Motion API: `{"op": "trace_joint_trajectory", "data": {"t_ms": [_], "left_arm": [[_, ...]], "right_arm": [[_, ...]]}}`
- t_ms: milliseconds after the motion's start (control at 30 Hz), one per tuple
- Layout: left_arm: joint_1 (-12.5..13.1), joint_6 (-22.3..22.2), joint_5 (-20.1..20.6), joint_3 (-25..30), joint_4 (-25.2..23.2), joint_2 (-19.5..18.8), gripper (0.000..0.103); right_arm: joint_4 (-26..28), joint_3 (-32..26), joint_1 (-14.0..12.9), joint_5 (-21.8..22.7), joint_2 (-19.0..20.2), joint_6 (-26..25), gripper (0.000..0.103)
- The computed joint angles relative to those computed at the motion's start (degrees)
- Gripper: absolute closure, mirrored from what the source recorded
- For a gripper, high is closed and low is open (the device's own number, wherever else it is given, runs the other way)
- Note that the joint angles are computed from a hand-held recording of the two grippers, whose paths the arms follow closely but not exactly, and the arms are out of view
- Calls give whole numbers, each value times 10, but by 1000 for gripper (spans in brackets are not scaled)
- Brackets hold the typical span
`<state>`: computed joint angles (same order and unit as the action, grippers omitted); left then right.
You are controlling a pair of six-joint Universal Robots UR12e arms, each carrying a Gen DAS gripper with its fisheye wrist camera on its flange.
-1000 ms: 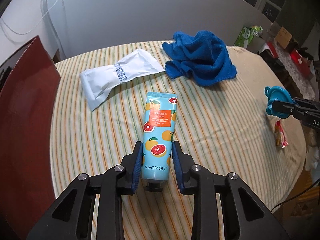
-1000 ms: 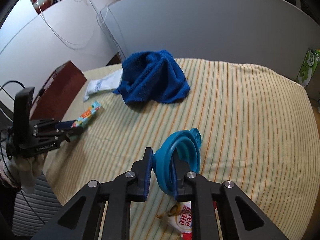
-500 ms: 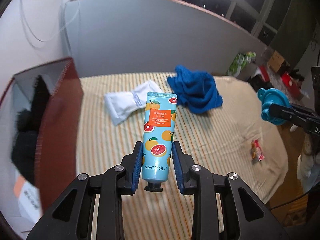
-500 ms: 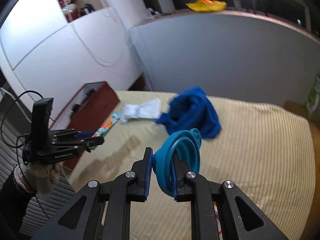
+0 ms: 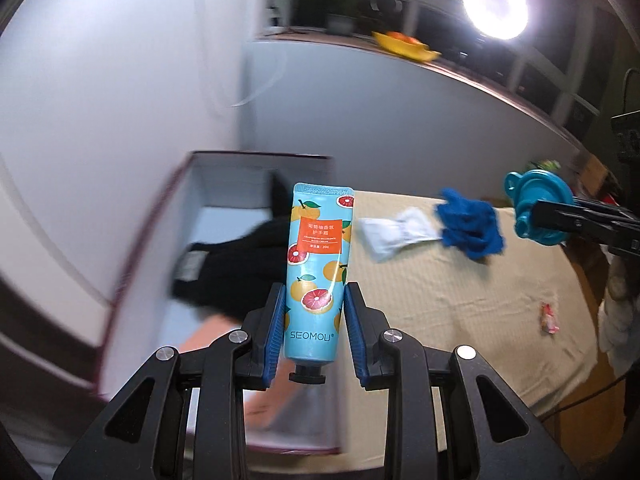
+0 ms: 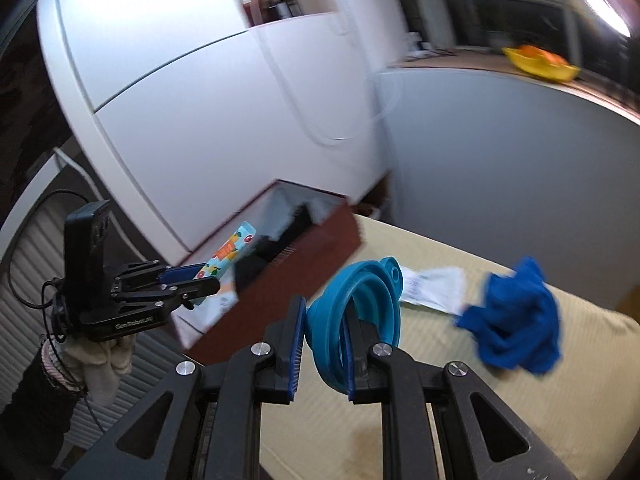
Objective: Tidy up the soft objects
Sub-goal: 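Carry the tube and cup to the box and release both inside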
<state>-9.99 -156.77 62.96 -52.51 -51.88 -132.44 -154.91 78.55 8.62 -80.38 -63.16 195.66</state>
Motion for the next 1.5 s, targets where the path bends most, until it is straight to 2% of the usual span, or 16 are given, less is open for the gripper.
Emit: {"op": "trace_joint_trajectory", "data": {"t_ms": [167,300,467,833,967,1000,1033,1100,1133,1267,1500], "left_arm": [[9,-14,43,-6,28,-3,76],[14,-23,55,-11,38,-5,76],[20,-31,54,-15,39,-6,76],[19,-31,63,-10,36,-14,76],[17,-34,77,-6,33,-18,75],[17,-36,78,-6,34,-17,74],[17,-36,80,-5,34,-18,71],[16,-42,84,-9,43,-16,44],[17,-45,82,-14,54,-13,41],[17,-42,78,-20,65,-8,41],[17,-44,70,-29,78,-2,41]], "right_arm": [[34,-78,18,37,50,-24,88],[61,-130,29,50,85,-31,88],[99,-201,37,45,129,-44,88],[201,-376,36,48,232,-49,88],[221,-409,37,43,252,-44,87],[232,-419,37,43,258,-44,79],[244,-430,38,34,263,-41,59],[241,-434,39,21,266,-35,36],[227,-426,39,21,263,-36,36],[224,-416,37,22,254,-36,36],[185,-369,32,23,226,-25,36]]}}
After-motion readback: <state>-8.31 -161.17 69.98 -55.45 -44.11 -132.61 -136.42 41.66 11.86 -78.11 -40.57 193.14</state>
